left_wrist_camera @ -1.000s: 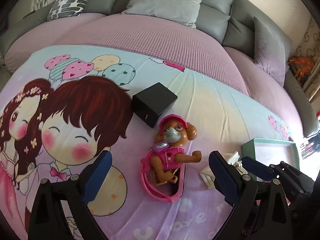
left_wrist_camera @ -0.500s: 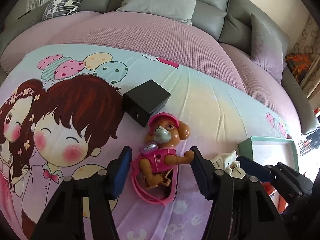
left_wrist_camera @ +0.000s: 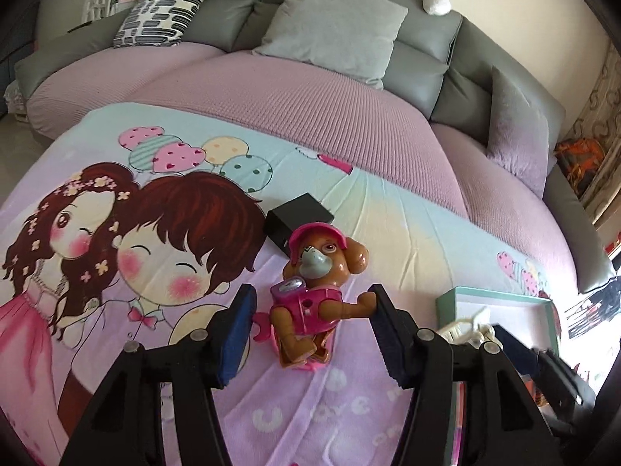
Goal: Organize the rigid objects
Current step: 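Carry the toy dog and white clip into the tray and open both grippers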
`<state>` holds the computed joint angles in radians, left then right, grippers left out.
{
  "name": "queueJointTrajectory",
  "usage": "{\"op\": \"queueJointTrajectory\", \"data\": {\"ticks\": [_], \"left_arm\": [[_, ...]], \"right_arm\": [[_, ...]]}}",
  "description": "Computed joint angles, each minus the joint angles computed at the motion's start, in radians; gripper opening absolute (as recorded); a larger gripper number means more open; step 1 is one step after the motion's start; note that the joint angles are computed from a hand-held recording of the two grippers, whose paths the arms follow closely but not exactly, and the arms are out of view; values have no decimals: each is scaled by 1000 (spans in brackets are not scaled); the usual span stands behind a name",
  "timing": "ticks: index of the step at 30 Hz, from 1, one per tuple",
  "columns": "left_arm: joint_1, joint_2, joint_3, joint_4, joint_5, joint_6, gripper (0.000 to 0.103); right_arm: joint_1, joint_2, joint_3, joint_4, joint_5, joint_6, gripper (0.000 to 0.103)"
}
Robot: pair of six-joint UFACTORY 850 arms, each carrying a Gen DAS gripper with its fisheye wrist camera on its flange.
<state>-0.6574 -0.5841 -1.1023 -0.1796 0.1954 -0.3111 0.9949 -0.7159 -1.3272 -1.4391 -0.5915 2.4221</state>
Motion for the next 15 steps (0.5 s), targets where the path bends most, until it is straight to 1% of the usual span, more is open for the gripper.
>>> {"op": "queueJointTrajectory", "data": {"ticks": [2,4,7,11,15], "left_arm": [[-13,20,11,-61,10,59,60],[-29,33,19,-110,27,103,60],[-51,48,26,-127,40,103,60],[-87,51,23,-133,53,99,60],[-125,40,-1,-197,48,192,60]], "right_arm": [[17,22,32,-14,-28,68,53],[34,40,56,14,-64,84,53],[53,72,92,61,-117,81,53],[69,106,140,106,-193,132,53],[73,137,187,157,-248,149,53]]}}
